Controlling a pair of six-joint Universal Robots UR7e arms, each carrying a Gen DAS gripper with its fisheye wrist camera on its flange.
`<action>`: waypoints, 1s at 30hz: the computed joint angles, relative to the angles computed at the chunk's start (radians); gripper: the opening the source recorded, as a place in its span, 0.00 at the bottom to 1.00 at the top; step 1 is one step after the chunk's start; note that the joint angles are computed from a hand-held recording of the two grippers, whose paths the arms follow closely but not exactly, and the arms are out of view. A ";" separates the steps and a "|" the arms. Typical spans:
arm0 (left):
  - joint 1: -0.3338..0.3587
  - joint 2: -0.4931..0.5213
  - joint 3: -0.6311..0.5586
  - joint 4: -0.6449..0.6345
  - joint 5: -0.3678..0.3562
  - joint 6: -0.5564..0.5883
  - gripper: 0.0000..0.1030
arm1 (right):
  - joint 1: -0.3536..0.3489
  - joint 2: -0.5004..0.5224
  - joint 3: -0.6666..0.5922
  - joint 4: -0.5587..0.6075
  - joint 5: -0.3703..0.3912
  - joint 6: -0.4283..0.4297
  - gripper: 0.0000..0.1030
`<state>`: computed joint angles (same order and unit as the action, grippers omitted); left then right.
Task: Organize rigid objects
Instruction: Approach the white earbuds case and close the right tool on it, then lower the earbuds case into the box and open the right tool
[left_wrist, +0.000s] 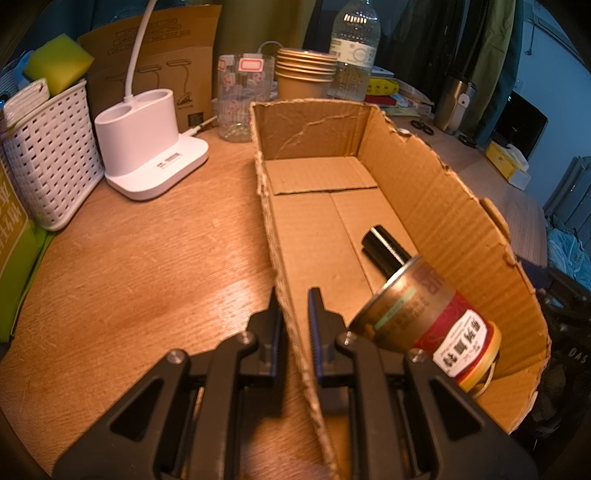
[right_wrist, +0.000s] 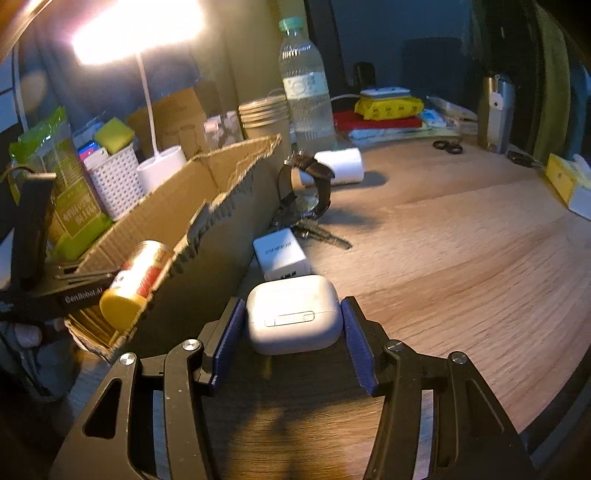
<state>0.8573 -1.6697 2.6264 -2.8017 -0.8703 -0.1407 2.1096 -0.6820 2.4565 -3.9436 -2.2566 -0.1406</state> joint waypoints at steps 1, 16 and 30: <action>0.000 0.001 0.000 0.000 0.000 0.000 0.13 | 0.009 -0.002 -0.002 -0.004 -0.009 0.000 0.55; 0.001 0.000 0.000 0.000 0.000 0.001 0.13 | 0.120 -0.033 -0.058 0.007 -0.025 -0.029 0.55; 0.002 0.000 -0.001 -0.001 -0.002 0.002 0.13 | 0.117 -0.010 -0.178 0.155 0.090 -0.092 0.55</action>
<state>0.8592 -1.6697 2.6255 -2.8022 -0.8719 -0.1390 2.2262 -0.6919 2.2782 -3.7886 -2.1670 -0.2328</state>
